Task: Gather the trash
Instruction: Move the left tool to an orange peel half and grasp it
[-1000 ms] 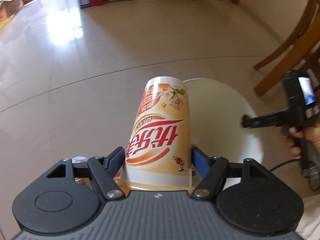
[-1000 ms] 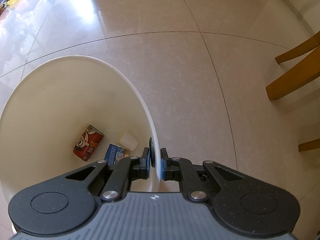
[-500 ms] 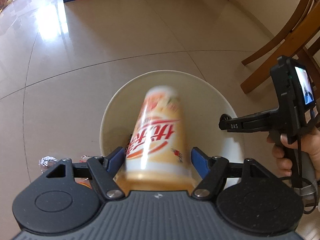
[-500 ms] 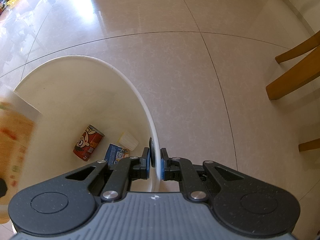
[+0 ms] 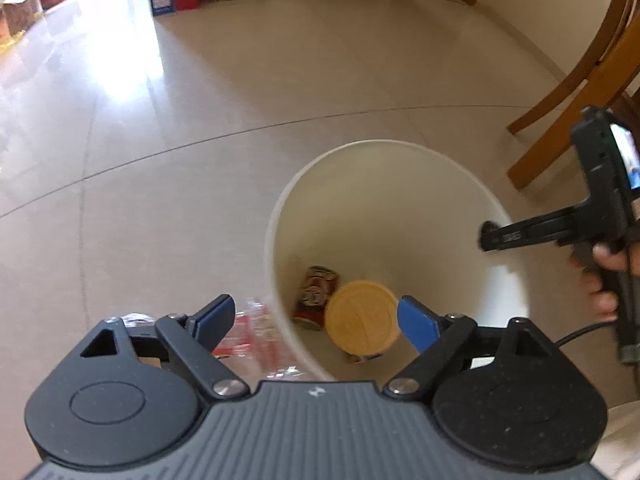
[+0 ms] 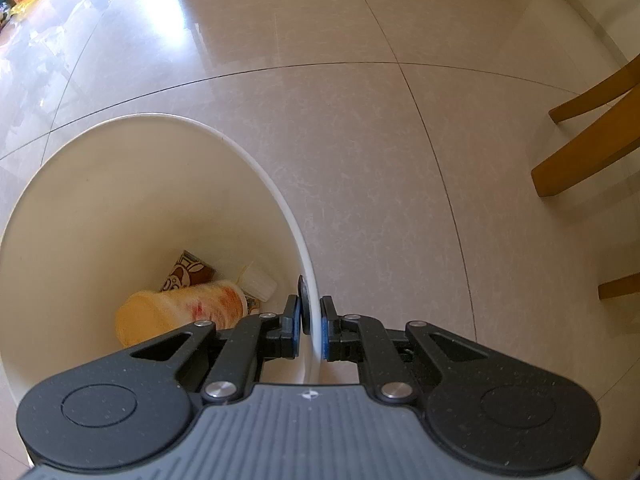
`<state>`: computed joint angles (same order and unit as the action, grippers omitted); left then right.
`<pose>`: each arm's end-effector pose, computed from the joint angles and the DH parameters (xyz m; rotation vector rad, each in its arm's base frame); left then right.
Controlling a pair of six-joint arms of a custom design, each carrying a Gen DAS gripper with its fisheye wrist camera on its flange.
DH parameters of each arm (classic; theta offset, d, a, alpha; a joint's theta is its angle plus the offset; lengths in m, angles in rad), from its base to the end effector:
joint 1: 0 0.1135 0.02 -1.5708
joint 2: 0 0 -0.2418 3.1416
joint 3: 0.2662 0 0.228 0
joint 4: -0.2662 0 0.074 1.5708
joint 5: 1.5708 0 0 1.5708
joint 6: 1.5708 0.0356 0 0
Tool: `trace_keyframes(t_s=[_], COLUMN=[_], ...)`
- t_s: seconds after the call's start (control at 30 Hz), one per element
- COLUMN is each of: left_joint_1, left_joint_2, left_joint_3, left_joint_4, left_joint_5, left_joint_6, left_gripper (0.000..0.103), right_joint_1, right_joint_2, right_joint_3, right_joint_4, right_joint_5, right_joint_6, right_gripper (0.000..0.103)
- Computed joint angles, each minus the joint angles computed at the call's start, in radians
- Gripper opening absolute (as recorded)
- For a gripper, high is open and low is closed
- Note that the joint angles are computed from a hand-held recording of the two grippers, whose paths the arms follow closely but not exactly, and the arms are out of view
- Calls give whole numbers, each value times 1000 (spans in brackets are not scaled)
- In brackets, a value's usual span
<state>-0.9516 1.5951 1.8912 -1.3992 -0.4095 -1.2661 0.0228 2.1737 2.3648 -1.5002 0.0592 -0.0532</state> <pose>0.1664 -0.2091 0.3816 -0.5252 2.5048 -0.3085 0.3900 0.0068 0.3075 -0.0982 2.8778 -0.0910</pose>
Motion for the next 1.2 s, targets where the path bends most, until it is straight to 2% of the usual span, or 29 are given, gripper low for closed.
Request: trace_keyframes(t_s=[0.27,0.47,0.57,0.7,0.8,0.97,1.13,1.2], left_joint_1=[-98,-163,-191,-227,-236,-266,-285,-273], left_joint_2=[-116,-228,-231,-241,-207,-53,102,135], left_joint_3=[-266,-562,-689,-865,-966,-1043,-1034,-1033], left_joint_4=[-39,85,159,311,468,680,740,760], left_joint_5=[-112,-100,-101,-84,-64,-64,-49,-35], left_joint_6=[-242,-435,-539,-633,-645,-729,-806,-794], left_gripper=[94,94,94,94,94,94,94,94], right_joint_1=[6,8,7,6,6,5,11,9], right_joint_2=[-10,-36,-43,-35,-36,-30,-37,-35], right_joint_3=[-14,-57,-69,-59,-61,-50,-62,-62], right_joint_4=[5,25,30,30,30,25,34,35], right_joint_5=[6,10,12,17,19,22,29,29], right_joint_6=[2,-2,-5,-13,-14,-12,-14,-14], right_gripper=[12,12,12,12,12,13,13,13])
